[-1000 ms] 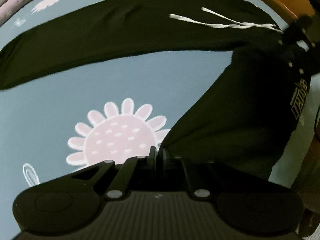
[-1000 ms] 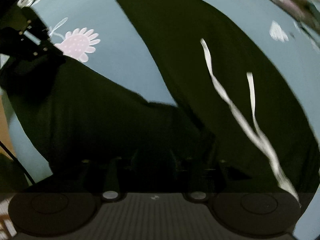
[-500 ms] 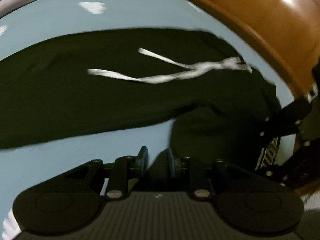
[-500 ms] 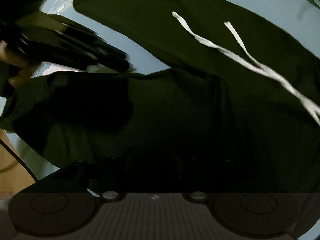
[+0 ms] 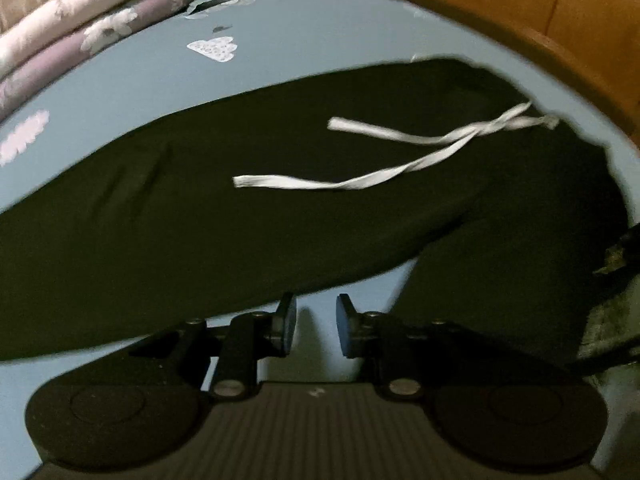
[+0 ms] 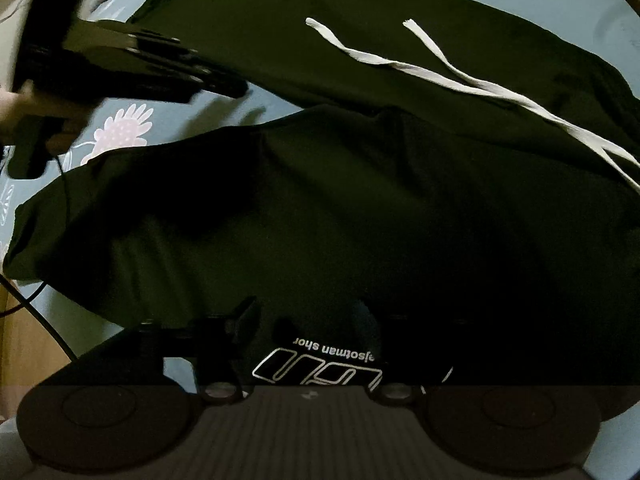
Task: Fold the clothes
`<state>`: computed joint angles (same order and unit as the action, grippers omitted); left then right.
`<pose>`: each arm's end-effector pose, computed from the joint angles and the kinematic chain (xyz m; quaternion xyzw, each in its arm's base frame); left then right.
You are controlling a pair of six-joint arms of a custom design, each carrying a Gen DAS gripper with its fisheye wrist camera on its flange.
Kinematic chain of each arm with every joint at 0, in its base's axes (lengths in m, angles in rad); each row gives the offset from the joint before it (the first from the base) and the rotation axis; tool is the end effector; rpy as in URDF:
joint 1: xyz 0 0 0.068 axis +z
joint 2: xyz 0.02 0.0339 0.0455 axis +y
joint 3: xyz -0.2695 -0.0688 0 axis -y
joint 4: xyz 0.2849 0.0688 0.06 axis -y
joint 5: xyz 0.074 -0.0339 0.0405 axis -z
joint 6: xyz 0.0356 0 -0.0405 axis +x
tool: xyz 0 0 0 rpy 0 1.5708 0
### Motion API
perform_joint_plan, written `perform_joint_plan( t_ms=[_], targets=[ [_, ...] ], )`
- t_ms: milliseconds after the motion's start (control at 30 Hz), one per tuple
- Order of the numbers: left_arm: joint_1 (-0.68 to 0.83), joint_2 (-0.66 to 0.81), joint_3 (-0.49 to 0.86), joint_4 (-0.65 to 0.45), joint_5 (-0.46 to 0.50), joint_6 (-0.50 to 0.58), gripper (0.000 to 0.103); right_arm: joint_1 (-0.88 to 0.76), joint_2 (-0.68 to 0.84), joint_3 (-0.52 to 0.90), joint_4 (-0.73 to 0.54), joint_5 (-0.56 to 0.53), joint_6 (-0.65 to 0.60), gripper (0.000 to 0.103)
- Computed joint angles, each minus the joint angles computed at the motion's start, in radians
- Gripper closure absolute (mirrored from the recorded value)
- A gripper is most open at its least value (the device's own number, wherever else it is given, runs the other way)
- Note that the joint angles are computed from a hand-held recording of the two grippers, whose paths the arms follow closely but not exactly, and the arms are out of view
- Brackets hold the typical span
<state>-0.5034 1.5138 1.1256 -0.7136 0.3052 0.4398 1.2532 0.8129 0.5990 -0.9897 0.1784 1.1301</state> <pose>0.2925 -0.1733 0.2340 0.4682 0.8403 -0.1551 0.2248 0.0575 0.1548 0.2056 -0.0440 0.9784 0.1365 0.1487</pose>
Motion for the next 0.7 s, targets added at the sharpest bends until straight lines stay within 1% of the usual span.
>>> perform_joint_plan(
  t_ms=[33,167,233,267,333,367,433,467,500,533,567,633,700],
  targets=[
    [0.011,-0.014,0.001,-0.031,0.038,-0.007,0.082,0.007,0.005,-0.006,0.007,0.000,-0.002,0.040],
    [0.043,-0.066,-0.036,-0.167,0.151,-0.016,0.082,0.018,0.050,-0.033,0.062,-0.008,-0.005,0.038],
    [0.073,-0.098,-0.076,-0.211,0.165,-0.021,0.082,0.025,0.050,-0.050,0.089,0.003,0.013,0.032],
    [0.090,-0.108,-0.100,-0.227,0.163,-0.028,0.081,0.029,0.050,-0.059,0.102,0.008,0.022,0.029],
    [0.109,-0.139,-0.160,-0.211,0.100,-0.044,0.081,0.033,0.048,-0.072,0.127,0.016,0.041,0.020],
    [0.114,-0.153,-0.189,-0.188,0.036,-0.059,0.082,0.037,0.054,-0.073,0.135,0.018,0.049,0.018],
    [0.170,-0.189,-0.226,-0.149,0.020,-0.069,0.083,0.044,0.067,-0.073,0.152,0.021,0.064,0.010],
    [0.183,-0.203,-0.227,-0.145,0.004,-0.085,0.083,0.045,0.078,-0.069,0.157,0.021,0.067,0.008],
    [0.197,-0.217,-0.226,-0.142,-0.013,-0.099,0.084,0.042,0.092,-0.068,0.171,0.019,0.068,0.004],
    [0.211,-0.242,-0.231,-0.144,-0.026,-0.085,0.084,0.040,0.105,-0.068,0.184,0.016,0.069,0.000],
    [0.232,-0.268,-0.235,-0.154,-0.022,-0.063,0.083,0.041,0.117,-0.066,0.192,0.016,0.069,0.000],
    [0.294,-0.325,-0.241,-0.209,0.005,-0.017,0.083,0.042,0.166,-0.041,0.186,0.021,0.058,0.000],
    [0.342,-0.370,-0.254,-0.259,0.005,0.023,0.078,0.050,0.196,-0.024,0.178,0.030,0.053,0.000]
  ],
)
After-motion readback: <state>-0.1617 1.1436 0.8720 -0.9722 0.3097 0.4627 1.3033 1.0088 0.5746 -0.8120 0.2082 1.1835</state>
